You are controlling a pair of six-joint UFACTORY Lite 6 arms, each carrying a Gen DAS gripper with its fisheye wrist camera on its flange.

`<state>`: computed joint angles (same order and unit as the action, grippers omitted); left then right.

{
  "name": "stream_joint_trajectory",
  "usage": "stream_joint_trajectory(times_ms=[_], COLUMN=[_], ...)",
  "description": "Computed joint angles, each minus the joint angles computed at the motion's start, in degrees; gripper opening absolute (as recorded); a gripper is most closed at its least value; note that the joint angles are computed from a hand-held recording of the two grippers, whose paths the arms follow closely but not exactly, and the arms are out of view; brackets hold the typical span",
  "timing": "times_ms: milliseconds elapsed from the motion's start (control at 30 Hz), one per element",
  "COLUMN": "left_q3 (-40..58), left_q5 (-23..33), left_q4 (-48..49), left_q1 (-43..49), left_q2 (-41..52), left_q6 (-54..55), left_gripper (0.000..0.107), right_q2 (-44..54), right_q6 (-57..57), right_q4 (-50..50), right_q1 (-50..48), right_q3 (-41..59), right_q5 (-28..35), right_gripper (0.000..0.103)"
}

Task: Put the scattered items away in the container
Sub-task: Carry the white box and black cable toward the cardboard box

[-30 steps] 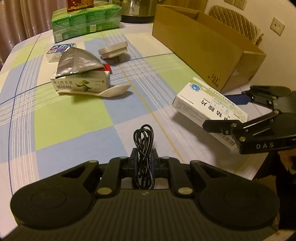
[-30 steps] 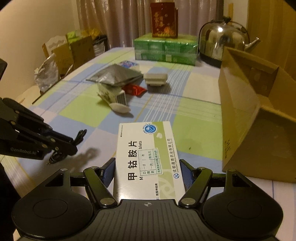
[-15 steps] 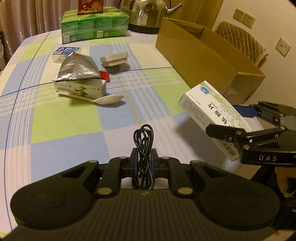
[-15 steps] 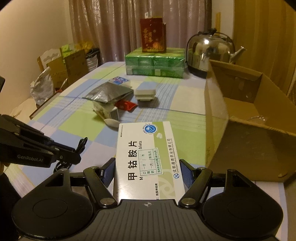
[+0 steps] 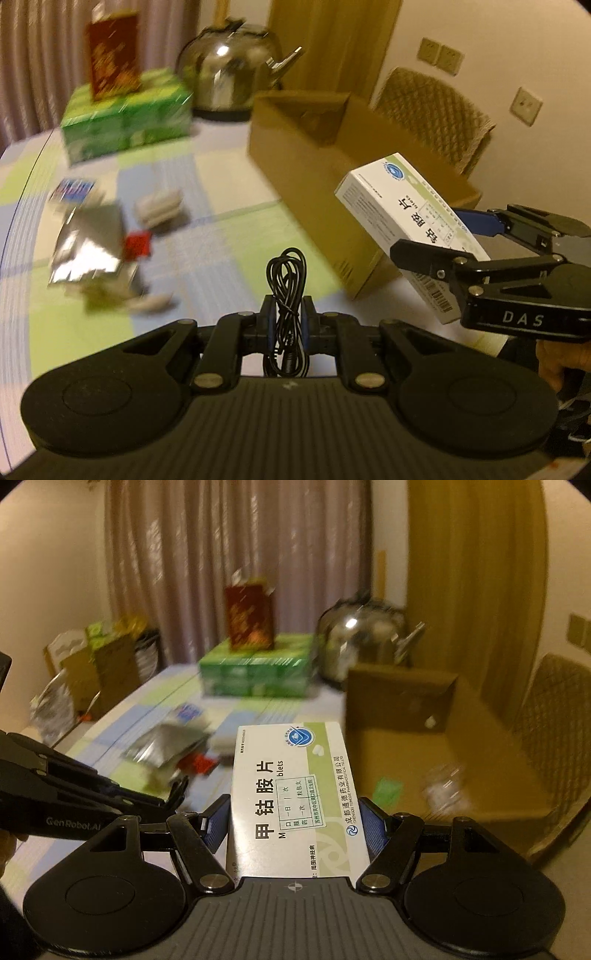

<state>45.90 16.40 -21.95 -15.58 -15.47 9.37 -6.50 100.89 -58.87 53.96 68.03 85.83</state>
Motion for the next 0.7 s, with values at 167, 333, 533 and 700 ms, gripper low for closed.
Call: stream_joint_trajectory(times_ms=[167,333,533,700], left_q3=[15.61,30.57,47.31,57.35], left_q5=[-0.35,0.25,2.72,4.58], left_q4=[3.07,1.87,0.34,2.31], left_q1=[-3.71,-5.69,-6.73,-7.65], left_q2=[11.97,23.74,38.42,47.54], left_q6=[-3.8,-4.0,-5.0,-6.37], left_gripper=[0.01,0.01,0.01,0.01], right_q2=[-7.54,-15.9,-24.93,-29.76], right_q6=[-6.4,-12.28,-16.04,-17.56], right_q4=[-3.18,-4.08,-3.52,-2.49], right_q1=[-3.74,-11.09,-19.38,-22.71], right_q3=[-1.4,-5.46,-11.42,-15.13], right_q5=[4.5,4.12,-0.22,-2.17], right_gripper=[0.069,0.069,0.069,0.069])
